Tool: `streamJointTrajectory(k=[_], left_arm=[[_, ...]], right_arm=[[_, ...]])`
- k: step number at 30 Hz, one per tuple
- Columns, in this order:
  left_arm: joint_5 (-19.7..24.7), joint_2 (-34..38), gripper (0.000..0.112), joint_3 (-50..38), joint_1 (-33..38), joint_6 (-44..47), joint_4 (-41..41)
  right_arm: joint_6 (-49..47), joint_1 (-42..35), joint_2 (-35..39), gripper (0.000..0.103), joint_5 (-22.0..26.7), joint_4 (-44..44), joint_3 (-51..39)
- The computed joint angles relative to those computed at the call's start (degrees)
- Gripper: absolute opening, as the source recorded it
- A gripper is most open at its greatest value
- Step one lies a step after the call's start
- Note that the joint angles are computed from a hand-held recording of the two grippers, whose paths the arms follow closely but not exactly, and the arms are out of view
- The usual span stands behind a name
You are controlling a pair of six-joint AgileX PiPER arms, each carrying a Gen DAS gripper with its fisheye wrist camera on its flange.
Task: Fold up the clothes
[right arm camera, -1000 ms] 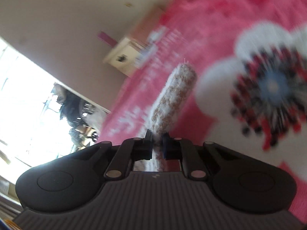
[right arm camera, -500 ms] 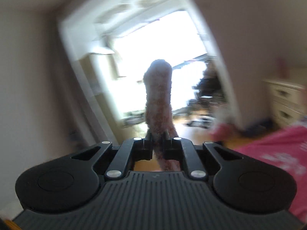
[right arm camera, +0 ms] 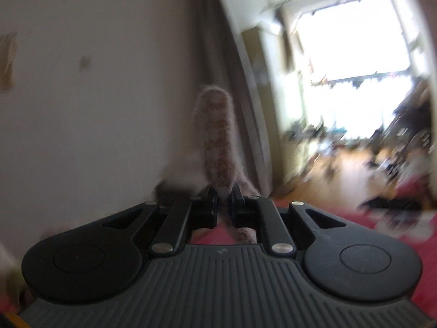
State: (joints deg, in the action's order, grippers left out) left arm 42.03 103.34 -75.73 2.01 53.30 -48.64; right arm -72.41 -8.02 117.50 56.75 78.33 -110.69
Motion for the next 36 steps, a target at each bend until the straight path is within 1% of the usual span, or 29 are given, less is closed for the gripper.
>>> streamJointTrajectory(k=[1, 3, 4, 5, 6, 7, 10, 11, 12, 14, 15, 16, 19, 20, 21, 23, 25, 26, 28, 29, 31, 33, 35, 36], left_arm=[[2.4, -0.9, 0.049, 0.5, 1.6, -1.5, 1.6], [7.3, -2.1, 0.049, 1.2, 4.9, -3.5, 3.6], [9.1, -2.7, 0.049, 1.7, 6.3, -3.9, 4.6], [11.2, -3.0, 0.050, 1.8, 7.6, -4.0, 5.3], [13.3, -3.2, 0.050, 1.9, 8.9, -4.1, 6.1], [14.7, -3.5, 0.050, 1.9, 9.7, -4.2, 6.8], [16.3, -5.3, 0.050, 3.4, 12.1, -1.7, 6.0], [16.0, -5.4, 0.050, 3.3, 12.2, -0.5, 4.8], [15.0, -5.4, 0.050, 3.3, 11.9, 1.2, 3.2], [11.7, -4.8, 0.050, 2.6, 9.4, 3.5, 0.7], [9.6, -4.3, 0.050, 2.1, 7.8, 4.3, -0.4], [7.5, -3.2, 0.050, 1.2, 6.0, 5.2, -1.8], [0.5, 0.3, 0.051, -1.3, 0.5, 5.4, -3.5], [-1.4, 1.8, 0.050, -2.5, -1.1, 5.3, -3.9], [-3.5, 2.8, 0.050, -3.3, -2.5, 4.8, -3.8], [-6.1, 5.3, 0.050, -4.8, -4.6, 4.8, -4.7], [-7.9, 7.2, 0.050, -6.2, -6.0, 3.1, -3.9], [-8.5, 8.2, 0.050, -6.9, -6.6, 2.3, -3.5], [-10.7, 9.5, 0.050, -7.0, -7.7, 2.5, -3.5], [-11.2, 10.3, 0.050, -7.1, -8.1, 2.6, -3.6], [-12.4, 11.9, 0.050, -7.6, -9.1, 2.4, -3.1], [-14.0, 12.6, 0.048, -6.4, -10.1, 5.3, -4.8], [-15.8, 13.0, 0.049, -4.7, -10.8, 9.9, -7.9], [-17.3, 12.7, 0.050, -3.4, -11.3, 13.3, -10.0]], right_arm=[[0.9, 1.8, -0.6, 0.013, 0.6, -3.2, 3.2], [6.5, 6.1, -1.6, 0.026, -0.6, -14.5, 9.2], [9.4, 7.8, -1.7, 0.026, -1.0, -19.7, 11.6], [11.2, 8.5, -2.0, 0.026, -1.1, -22.5, 13.9], [12.2, 8.0, -2.0, 0.026, 0.2, -23.3, 15.0], [12.8, 7.5, -3.8, 0.026, 0.8, -22.9, 17.9], [12.8, 1.5, -8.1, 0.030, 1.8, -18.8, 23.1], [12.7, -0.4, -9.4, 0.035, 0.7, -17.6, 24.7], [13.1, -2.2, -10.5, 0.042, -2.7, -18.1, 25.8], [14.3, -5.0, -12.4, 0.047, -11.1, -19.2, 28.2], [17.1, -5.5, -13.0, 0.047, -16.2, -22.3, 28.6], [19.6, -5.0, -12.2, 0.047, -22.0, -27.7, 28.1], [30.5, -2.9, -6.4, 0.047, -31.9, -44.9, 24.3], [34.4, -2.1, -4.6, 0.047, -32.6, -50.2, 22.4], [36.0, -1.6, -3.2, 0.047, -32.8, -53.2, 21.4], [34.5, -1.1, -0.4, 0.047, -33.9, -54.5, 20.0], [35.5, -0.1, 3.6, 0.047, -33.9, -58.7, 16.1], [34.8, 0.1, 4.2, 0.044, -33.7, -58.7, 15.7], [33.2, 0.4, 7.3, 0.039, -32.7, -57.1, 12.1], [33.1, 0.4, 8.6, 0.028, -33.6, -57.0, 11.1], [33.8, -1.2, 11.0, 0.022, -34.1, -54.5, 8.8], [34.9, -3.3, 13.0, 0.022, -34.9, -51.1, 7.3], [35.2, -6.1, 16.1, 0.024, -32.8, -45.2, 4.3], [33.4, -7.1, 16.9, 0.027, -32.1, -41.6, 4.0]])
